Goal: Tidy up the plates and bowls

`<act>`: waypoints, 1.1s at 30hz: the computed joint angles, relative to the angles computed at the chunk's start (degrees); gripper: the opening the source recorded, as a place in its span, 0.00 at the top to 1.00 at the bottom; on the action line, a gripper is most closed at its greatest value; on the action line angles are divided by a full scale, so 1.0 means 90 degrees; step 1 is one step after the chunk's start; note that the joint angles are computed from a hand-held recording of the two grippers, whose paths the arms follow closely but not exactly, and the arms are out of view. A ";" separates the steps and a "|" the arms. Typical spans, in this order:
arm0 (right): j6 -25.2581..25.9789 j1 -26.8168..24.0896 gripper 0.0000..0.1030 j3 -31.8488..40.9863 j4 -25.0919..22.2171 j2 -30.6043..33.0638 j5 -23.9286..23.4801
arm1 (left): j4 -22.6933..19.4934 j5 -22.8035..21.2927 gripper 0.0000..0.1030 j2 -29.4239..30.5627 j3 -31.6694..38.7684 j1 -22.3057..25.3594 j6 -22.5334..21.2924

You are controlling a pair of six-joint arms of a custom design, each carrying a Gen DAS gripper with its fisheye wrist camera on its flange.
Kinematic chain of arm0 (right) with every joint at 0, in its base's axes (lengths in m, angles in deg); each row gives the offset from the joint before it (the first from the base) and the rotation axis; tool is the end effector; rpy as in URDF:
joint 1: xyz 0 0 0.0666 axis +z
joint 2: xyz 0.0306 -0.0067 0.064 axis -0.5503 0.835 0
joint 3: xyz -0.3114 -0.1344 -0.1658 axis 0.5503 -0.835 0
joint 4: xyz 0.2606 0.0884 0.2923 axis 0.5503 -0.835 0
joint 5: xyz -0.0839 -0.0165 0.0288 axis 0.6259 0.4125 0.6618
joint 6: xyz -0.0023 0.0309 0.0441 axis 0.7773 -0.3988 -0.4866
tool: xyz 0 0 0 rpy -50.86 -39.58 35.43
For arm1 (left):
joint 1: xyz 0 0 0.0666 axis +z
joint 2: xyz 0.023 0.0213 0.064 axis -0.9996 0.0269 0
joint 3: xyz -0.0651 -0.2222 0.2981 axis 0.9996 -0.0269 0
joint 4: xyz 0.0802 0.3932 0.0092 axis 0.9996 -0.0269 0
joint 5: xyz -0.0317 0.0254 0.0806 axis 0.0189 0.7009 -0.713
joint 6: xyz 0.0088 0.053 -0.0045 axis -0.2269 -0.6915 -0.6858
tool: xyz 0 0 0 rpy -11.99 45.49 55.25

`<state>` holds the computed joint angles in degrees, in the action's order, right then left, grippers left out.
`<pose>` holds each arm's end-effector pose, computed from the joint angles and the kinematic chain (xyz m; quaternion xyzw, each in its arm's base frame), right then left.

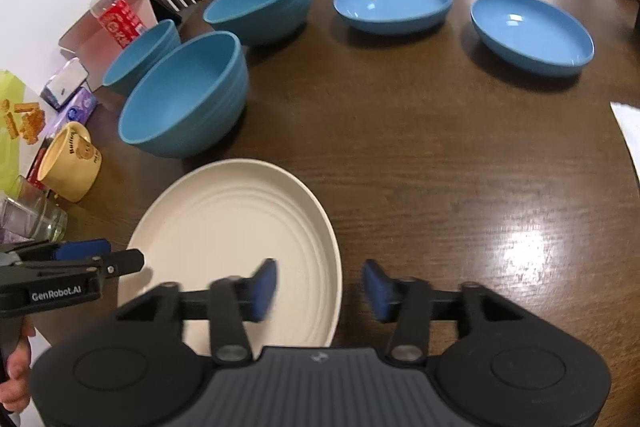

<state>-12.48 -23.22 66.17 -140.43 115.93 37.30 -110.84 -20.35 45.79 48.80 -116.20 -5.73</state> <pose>0.4615 0.0899 0.3960 0.0109 0.9579 0.1583 0.2392 0.4646 -0.2391 0.4312 0.0709 0.9680 -0.0230 0.2397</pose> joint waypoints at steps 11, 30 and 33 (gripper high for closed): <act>0.0028 0.0062 0.00 0.0268 -0.0182 0.0060 0.0231 | -0.0027 0.0036 0.00 -0.0004 0.0173 0.0050 0.0037; 0.0008 -0.0064 0.00 0.0343 -0.0179 0.0064 0.0460 | -0.0094 -0.0056 0.00 0.0106 0.0543 0.0009 0.0041; 0.0047 -0.0130 0.00 0.0393 -0.0225 0.0078 0.0551 | -0.0120 -0.0074 0.00 0.0190 0.0699 -0.0037 0.0001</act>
<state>-12.06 -24.39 69.70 -142.45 116.63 42.26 -111.92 -21.02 47.50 55.09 -116.54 -5.72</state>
